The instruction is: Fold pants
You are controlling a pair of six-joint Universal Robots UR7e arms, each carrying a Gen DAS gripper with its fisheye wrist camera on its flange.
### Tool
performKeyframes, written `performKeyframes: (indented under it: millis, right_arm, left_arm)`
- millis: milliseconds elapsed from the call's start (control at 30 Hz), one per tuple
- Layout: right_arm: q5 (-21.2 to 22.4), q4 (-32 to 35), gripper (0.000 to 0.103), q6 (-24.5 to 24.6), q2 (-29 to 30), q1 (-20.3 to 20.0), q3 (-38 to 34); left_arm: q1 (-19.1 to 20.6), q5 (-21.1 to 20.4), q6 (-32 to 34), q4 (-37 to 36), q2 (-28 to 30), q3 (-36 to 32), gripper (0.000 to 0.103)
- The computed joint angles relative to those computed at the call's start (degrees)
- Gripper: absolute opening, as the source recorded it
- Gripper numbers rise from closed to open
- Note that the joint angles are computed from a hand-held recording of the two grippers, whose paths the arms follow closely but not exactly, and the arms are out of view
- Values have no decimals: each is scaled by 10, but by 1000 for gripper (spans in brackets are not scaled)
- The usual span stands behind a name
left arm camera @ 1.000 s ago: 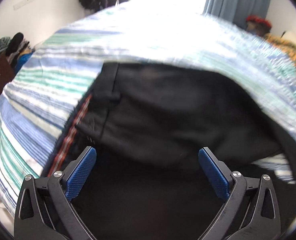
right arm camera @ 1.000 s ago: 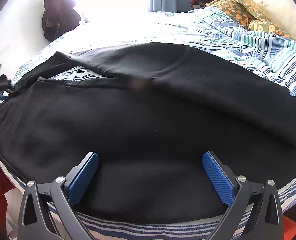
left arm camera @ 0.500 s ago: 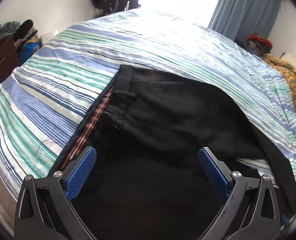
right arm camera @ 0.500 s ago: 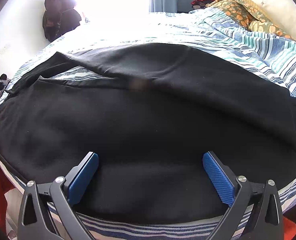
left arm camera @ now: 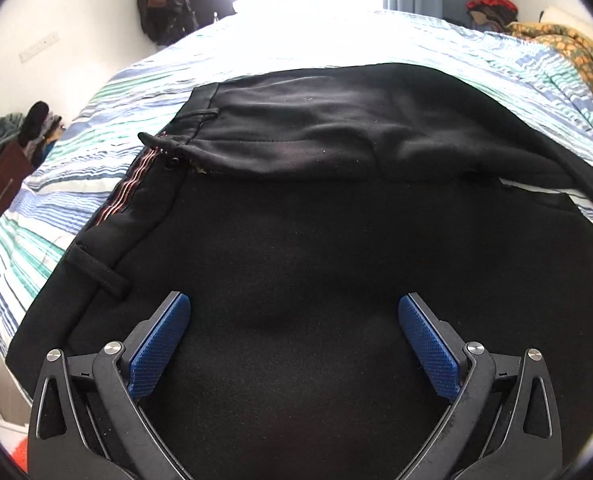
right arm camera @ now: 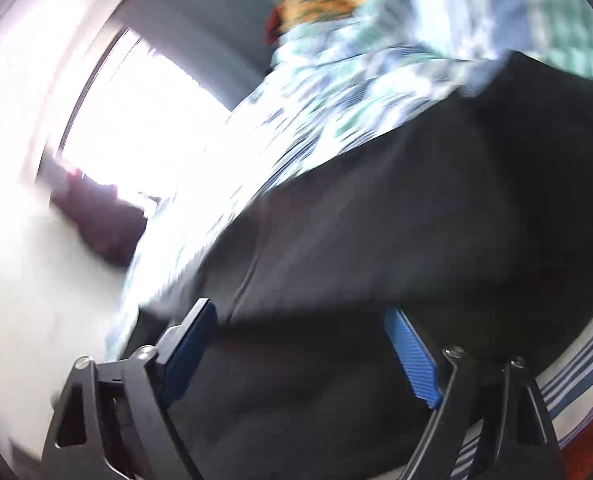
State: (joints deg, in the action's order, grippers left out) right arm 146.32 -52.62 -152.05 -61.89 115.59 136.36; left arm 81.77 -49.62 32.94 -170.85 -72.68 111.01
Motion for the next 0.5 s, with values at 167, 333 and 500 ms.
performKeyframes:
  millis: [167, 333, 500]
  right_arm:
    - [52, 7, 12, 88, -6, -9, 7]
    - [32, 9, 6, 12, -42, 1, 19]
    - [17, -28, 5, -125, -66, 40, 23]
  left_arm:
    - [-25, 56, -51, 61, -10, 1, 102]
    - [-48, 0, -127, 176, -27, -32, 102]
    - [-56, -114, -235, 304, 35, -147, 102]
